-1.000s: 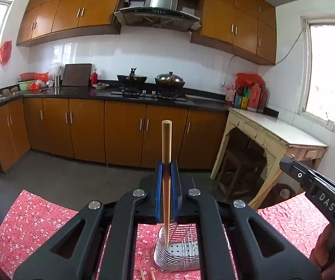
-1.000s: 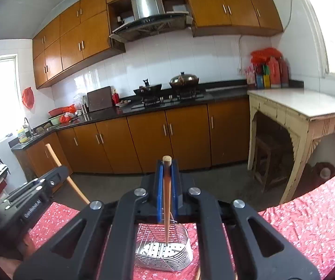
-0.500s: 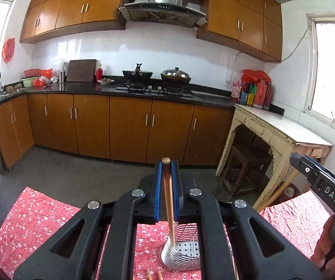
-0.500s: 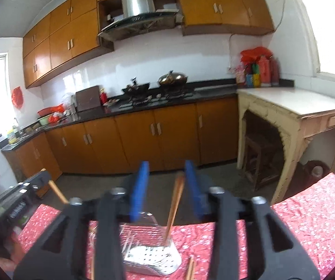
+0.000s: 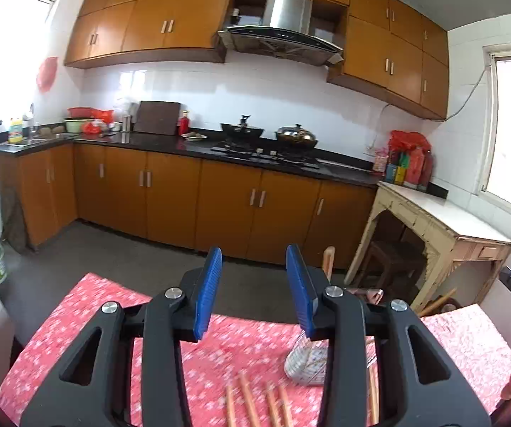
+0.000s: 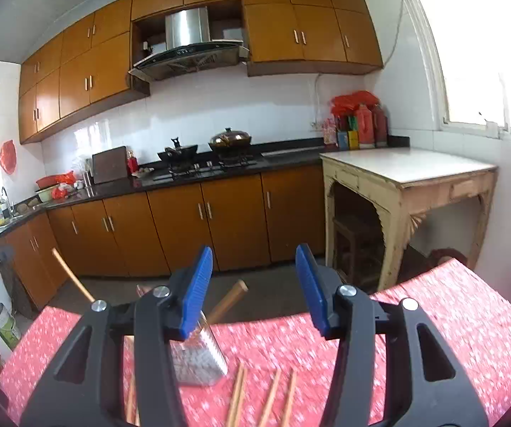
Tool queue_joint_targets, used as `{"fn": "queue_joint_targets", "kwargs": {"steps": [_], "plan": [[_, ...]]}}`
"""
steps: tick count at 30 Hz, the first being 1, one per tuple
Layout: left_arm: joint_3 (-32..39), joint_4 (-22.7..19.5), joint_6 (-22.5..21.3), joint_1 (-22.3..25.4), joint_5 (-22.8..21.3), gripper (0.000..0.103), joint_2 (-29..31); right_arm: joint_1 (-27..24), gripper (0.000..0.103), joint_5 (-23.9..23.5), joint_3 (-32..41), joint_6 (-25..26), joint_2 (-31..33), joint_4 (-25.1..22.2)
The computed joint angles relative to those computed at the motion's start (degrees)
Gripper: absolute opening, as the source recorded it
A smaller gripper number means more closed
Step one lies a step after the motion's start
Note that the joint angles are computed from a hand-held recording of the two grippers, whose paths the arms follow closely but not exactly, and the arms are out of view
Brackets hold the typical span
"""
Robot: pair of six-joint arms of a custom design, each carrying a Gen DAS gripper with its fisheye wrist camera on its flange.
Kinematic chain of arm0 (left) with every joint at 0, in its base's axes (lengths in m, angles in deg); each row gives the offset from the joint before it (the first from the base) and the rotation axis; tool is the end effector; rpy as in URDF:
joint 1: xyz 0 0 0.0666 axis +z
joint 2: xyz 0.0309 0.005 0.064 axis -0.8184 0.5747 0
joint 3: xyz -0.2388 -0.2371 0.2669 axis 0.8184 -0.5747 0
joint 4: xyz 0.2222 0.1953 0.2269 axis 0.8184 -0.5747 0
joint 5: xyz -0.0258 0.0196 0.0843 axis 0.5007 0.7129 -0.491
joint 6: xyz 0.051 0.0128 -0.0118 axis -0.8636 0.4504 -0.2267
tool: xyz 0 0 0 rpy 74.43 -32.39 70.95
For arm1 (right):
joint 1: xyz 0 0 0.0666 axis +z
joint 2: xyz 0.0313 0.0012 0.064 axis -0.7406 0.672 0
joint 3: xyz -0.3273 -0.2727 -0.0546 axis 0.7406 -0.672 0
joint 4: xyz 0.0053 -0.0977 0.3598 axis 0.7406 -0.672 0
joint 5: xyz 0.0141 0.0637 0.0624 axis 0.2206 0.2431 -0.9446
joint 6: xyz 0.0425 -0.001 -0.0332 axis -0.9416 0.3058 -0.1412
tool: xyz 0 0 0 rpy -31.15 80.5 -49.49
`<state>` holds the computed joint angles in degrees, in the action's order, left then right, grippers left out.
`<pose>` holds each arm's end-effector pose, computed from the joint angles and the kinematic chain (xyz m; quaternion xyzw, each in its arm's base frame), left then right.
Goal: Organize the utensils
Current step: 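Open the right gripper into the holder while the left gripper opens, releasing its chopstick, then grasp another wooden chopstick with the right gripper while the left gripper grasps one too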
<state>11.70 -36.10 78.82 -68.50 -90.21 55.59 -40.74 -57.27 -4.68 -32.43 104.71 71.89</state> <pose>0.5091 -0.1138 0.4828 -0.0882 0.8077 -0.0371 0.5817 0.5387 0.0616 0.4634 0.0584 0.8078 0.0362 0.5854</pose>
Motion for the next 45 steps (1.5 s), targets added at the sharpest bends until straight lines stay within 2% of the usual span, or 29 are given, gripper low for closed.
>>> {"fn": "queue_joint_targets", "kwargs": {"steps": [6, 14, 19, 24, 27, 29, 31, 32, 40, 45], "plan": [[-8.86, 1.38, 0.35, -0.27, -2.86, 0.044, -4.15, -0.79, 0.049, -0.02, -9.16, -1.39, -2.37, -0.59], [-20.76, 4.07, 1.58, -2.49, -5.45, 0.046, -7.35, 1.10, 0.048, -1.80, -18.67, -4.10, -1.04, -2.98], [-25.33, 5.04, 0.80, -4.49, -6.64, 0.046, -7.80, 2.59, 0.037, -3.74, -21.10, -6.04, 0.93, -5.59], [-28.20, 6.61, 0.06, -5.90, -7.67, 0.048, -8.51, 3.74, 0.034, -3.23, -23.26, -6.65, 0.96, -5.76], [-29.33, 7.03, 0.69, -6.28, -7.07, 0.049, -8.81, 4.72, 0.033, -1.08, -23.71, -6.05, 1.18, -5.96], [-29.74, 6.95, 1.16, -6.20, -6.35, 0.049, -8.84, 5.48, 0.025, 1.68, -23.69, -5.53, 1.20, -6.05], [-29.97, 6.62, 1.70, -6.30, -5.61, 0.049, -8.70, 5.30, 0.011, 2.22, -23.78, -5.91, 1.20, -5.98], [-30.09, 6.44, 1.91, -6.30, -5.27, 0.049, -8.59, 5.04, 0.008, 2.33, -23.50, -6.10, 1.31, -6.25], [-30.83, 4.73, 3.12, -6.95, -3.01, 0.049, -7.32, 0.58, 0.008, 2.37, -17.61, -10.37, 4.86, -11.39], [-30.97, 3.28, 3.98, -7.48, -1.47, 0.049, -6.50, -2.31, 0.008, 1.27, -14.92, -12.82, 6.61, -13.05]]}}
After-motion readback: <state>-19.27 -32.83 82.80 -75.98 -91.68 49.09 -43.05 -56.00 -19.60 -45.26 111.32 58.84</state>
